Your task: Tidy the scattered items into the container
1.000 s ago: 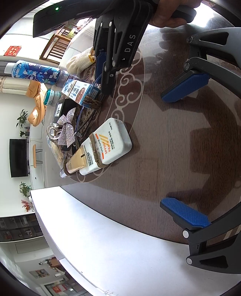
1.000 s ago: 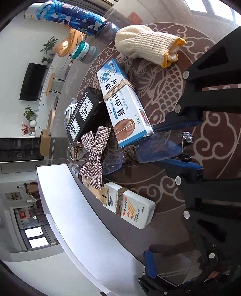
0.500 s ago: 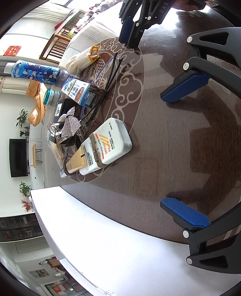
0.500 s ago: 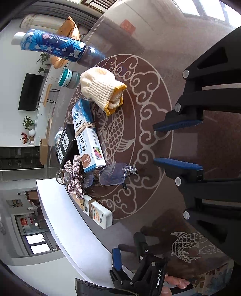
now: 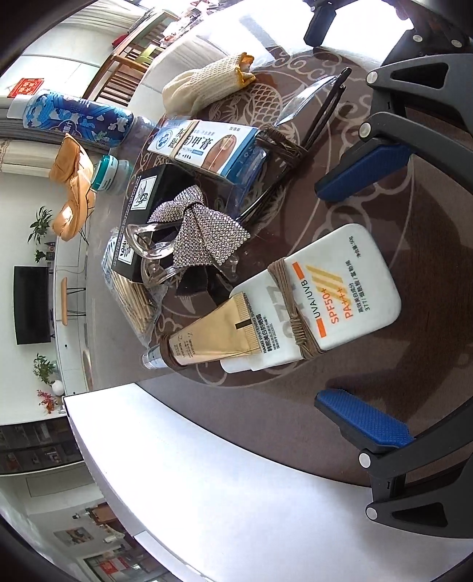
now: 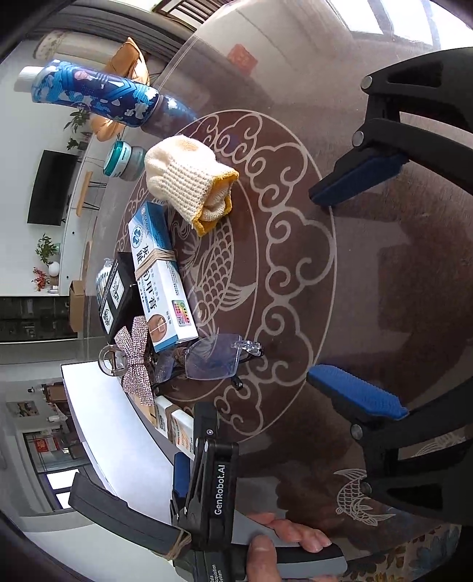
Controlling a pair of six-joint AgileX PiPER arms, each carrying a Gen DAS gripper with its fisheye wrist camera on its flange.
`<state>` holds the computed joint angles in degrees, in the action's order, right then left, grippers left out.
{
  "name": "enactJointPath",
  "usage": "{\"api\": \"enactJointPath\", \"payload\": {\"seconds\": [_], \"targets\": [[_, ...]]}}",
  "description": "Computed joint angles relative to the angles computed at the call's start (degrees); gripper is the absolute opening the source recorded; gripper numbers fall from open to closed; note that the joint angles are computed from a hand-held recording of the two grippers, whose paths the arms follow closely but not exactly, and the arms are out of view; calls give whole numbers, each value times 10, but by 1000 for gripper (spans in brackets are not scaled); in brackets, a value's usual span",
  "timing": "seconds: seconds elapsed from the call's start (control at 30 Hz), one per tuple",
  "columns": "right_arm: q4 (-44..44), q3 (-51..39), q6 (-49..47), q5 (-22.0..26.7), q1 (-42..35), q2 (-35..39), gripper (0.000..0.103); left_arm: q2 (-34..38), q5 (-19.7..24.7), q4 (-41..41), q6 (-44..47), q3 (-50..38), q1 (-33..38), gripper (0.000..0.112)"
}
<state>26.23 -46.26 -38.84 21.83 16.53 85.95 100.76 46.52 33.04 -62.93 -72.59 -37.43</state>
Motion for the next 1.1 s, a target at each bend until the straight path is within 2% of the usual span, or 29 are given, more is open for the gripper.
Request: {"api": "enactJointPath", "payload": {"seconds": [0.2, 0.27, 0.37, 0.4, 0.63, 0.8, 0.9, 0.93, 0.97, 1.03, 1.1], "targets": [[-8, -1, 11, 0, 0, 1, 93, 7, 6, 5, -4, -11, 4, 103], [-7, -1, 9, 0, 0, 1, 93, 1, 0, 23, -17, -3, -1, 77], [-7, -2, 9, 1, 0, 1, 94, -6, 0, 22, -7, -2, -6, 57], [-7, -2, 9, 1, -1, 2, 94, -8, 0, 20, -2, -1, -8, 54], [-9, 0, 13, 1, -1, 0, 95, -73, -11, 21, -14, 78, -56, 53], [-8, 0, 12, 1, -2, 0, 96, -138, 2, 32, -54, 152, -120, 53], [-8, 1, 11, 2, -2, -1, 96, -154, 9, 47, -85, 172, -136, 55], [-8, 1, 11, 2, -2, -1, 96, -157, 10, 53, -93, 178, -137, 63], [-8, 1, 11, 2, -2, -1, 96, -156, 13, 56, -101, 180, -136, 77], [-12, 2, 16, 1, -1, -1, 97, -159, 5, 61, -116, 190, -126, 86], [-16, 2, 22, 1, -1, -1, 98, -157, 3, 64, -116, 191, -122, 88]]}}
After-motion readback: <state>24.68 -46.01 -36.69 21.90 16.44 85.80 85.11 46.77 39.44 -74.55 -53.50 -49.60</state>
